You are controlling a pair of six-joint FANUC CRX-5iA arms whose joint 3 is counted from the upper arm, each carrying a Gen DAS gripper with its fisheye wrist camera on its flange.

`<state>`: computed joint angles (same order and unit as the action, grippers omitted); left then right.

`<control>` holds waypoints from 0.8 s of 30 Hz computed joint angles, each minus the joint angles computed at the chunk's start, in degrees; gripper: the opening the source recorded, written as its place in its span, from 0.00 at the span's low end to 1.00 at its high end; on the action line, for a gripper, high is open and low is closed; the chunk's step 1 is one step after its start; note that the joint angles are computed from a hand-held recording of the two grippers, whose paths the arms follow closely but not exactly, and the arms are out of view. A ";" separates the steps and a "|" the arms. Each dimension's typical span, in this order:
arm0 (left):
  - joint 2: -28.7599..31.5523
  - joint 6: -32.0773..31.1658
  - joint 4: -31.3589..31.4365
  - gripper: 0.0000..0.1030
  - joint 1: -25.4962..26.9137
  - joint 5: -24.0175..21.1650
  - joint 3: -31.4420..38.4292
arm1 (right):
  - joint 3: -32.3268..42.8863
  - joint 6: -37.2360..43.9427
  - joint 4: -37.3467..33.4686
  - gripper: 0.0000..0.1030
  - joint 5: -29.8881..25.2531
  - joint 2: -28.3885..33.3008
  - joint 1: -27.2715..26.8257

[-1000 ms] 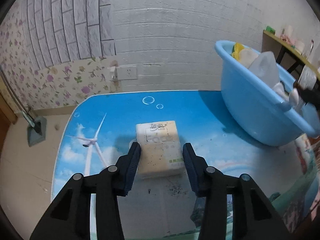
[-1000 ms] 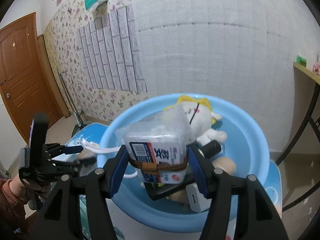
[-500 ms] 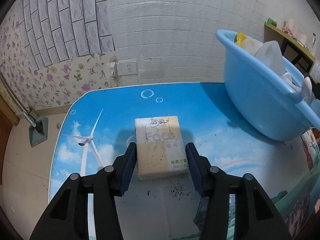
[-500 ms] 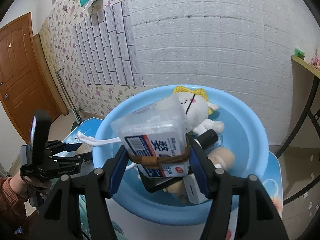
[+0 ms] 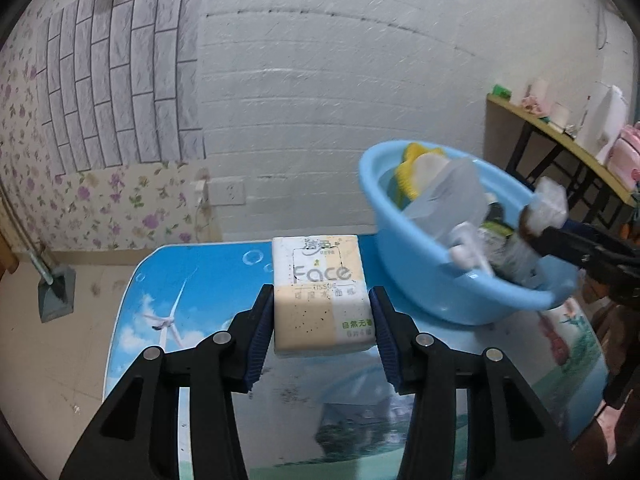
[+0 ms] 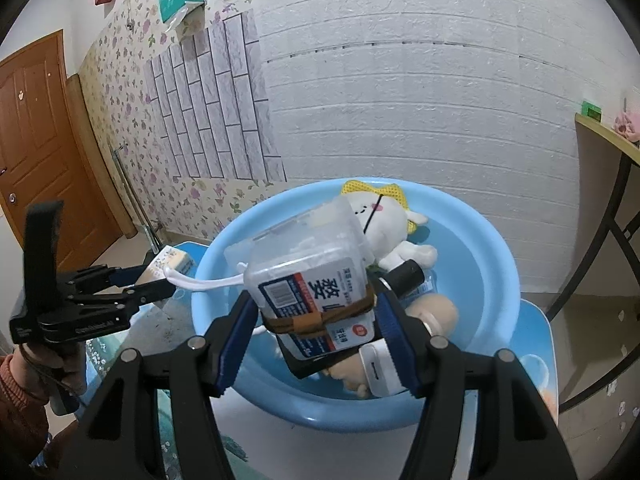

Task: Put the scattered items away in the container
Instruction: 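Carry the tissue pack into the basin and open both tools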

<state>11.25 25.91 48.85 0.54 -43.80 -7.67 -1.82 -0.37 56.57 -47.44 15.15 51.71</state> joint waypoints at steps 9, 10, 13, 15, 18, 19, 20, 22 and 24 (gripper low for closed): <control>-2.97 -2.34 0.99 0.45 -2.10 0.51 -2.37 | -2.90 -3.32 2.75 0.60 0.29 -1.93 0.29; -3.02 -2.40 1.07 0.45 -2.19 0.75 -2.33 | -3.32 -3.81 3.05 0.60 0.34 -2.19 0.30; -2.67 -3.08 3.50 0.45 -1.98 -1.43 -1.79 | -4.42 -5.30 3.71 0.60 0.11 -2.93 0.24; -3.08 -3.59 3.19 0.45 -2.67 -0.93 -1.73 | -5.15 -6.37 4.13 0.60 0.08 -3.44 0.12; -2.96 -3.71 2.62 0.45 -3.74 -0.90 -1.21 | -6.15 -7.52 4.35 0.60 0.08 -4.05 -0.17; -2.83 -3.71 2.46 0.45 -4.06 -1.04 -0.98 | -6.53 -7.98 4.38 0.60 0.03 -4.28 -0.26; -2.62 -3.70 2.30 0.45 -4.32 -1.21 -0.71 | -6.80 -8.41 4.55 0.60 -0.07 -4.44 -0.22; -2.40 -3.73 2.02 0.45 -5.08 -1.39 -0.33 | -7.70 -9.26 5.04 0.60 0.00 -4.99 -0.34; -2.27 -4.04 1.99 0.45 -5.70 -1.60 -0.15 | -8.55 -10.15 5.40 0.60 0.07 -5.54 -0.50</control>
